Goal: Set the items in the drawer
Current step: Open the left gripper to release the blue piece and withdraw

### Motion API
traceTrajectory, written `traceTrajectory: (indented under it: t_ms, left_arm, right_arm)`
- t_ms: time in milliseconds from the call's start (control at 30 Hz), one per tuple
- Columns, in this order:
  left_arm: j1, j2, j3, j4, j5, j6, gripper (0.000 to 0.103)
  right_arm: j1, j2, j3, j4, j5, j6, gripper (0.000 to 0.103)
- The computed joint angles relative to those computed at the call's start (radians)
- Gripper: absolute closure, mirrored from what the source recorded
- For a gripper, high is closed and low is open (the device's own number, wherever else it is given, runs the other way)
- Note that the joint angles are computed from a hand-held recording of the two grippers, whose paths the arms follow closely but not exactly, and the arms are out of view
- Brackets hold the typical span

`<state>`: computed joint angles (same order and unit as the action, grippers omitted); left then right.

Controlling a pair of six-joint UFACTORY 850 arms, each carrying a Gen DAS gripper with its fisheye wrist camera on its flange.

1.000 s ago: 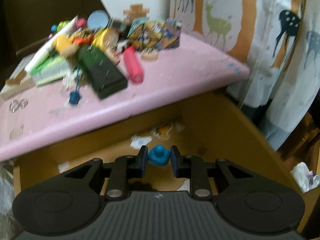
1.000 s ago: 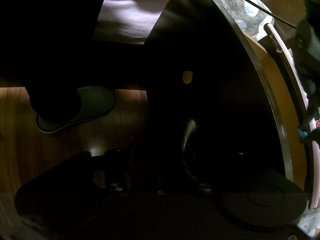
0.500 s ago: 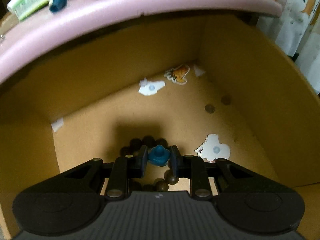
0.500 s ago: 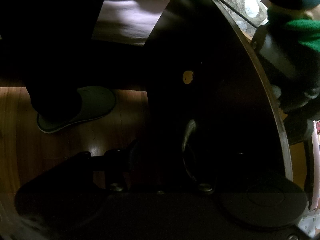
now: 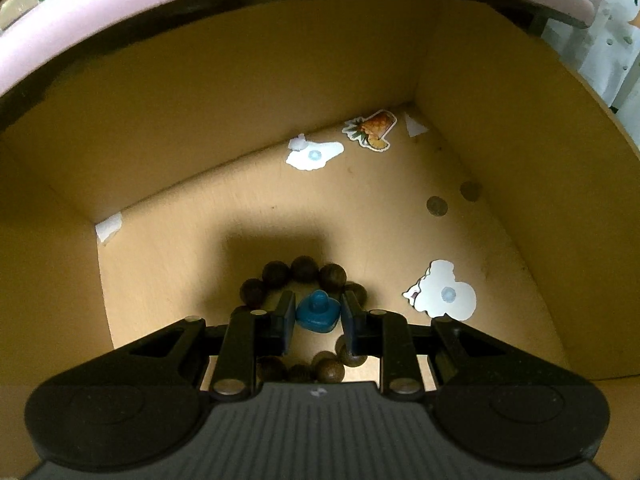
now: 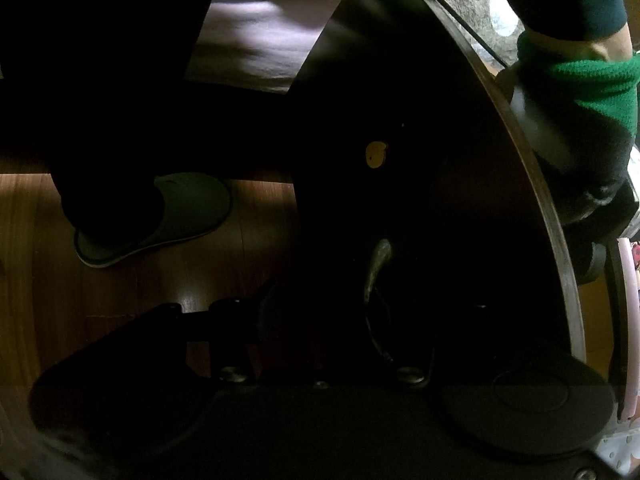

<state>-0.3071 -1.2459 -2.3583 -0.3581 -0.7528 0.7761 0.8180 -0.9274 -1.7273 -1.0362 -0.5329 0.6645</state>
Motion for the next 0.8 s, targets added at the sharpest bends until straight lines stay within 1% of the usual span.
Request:
traceTrajectory:
  t_ms: [67, 133, 200, 233, 267, 667, 800]
  left_arm:
    - [0.0, -0.023, -0.039, 0.007, -0.03, -0.026, 0.079]
    - [-0.002, -0.02, -0.033, 0.023, -0.018, -0.042, 0.078]
    - [-0.001, -0.022, -0.039, 0.025, -0.026, -0.042, 0.066]
    - [0.0, -0.015, -0.03, 0.018, -0.021, -0.044, 0.046]
    - [0.001, -0.007, -0.018, 0.007, -0.016, -0.043, 0.04]
    - [0.006, 0.133, 0.131, -0.215, -0.026, 0.22, 0.04]
    - [0.011, 0.196, 0.209, -0.307, 0.02, 0.316, 0.04]
  right_arm:
    - [0.0, 0.0, 0.0, 0.0, 0.0, -0.001, 0.052]
    - [0.0, 0.001, 0.0, 0.0, 0.001, -0.002, 0.052]
    - [0.0, 0.001, 0.0, 0.001, 0.001, -0.003, 0.053]
    - [0.0, 0.001, 0.0, 0.002, 0.0, -0.005, 0.053]
    - [-0.001, 0.002, 0.001, 0.001, 0.004, -0.006, 0.052]
    - [-0.002, 0.001, 0.001, -0.005, 0.002, -0.002, 0.052]
    - [-0.001, 0.001, 0.003, -0.009, 0.001, 0.001, 0.052]
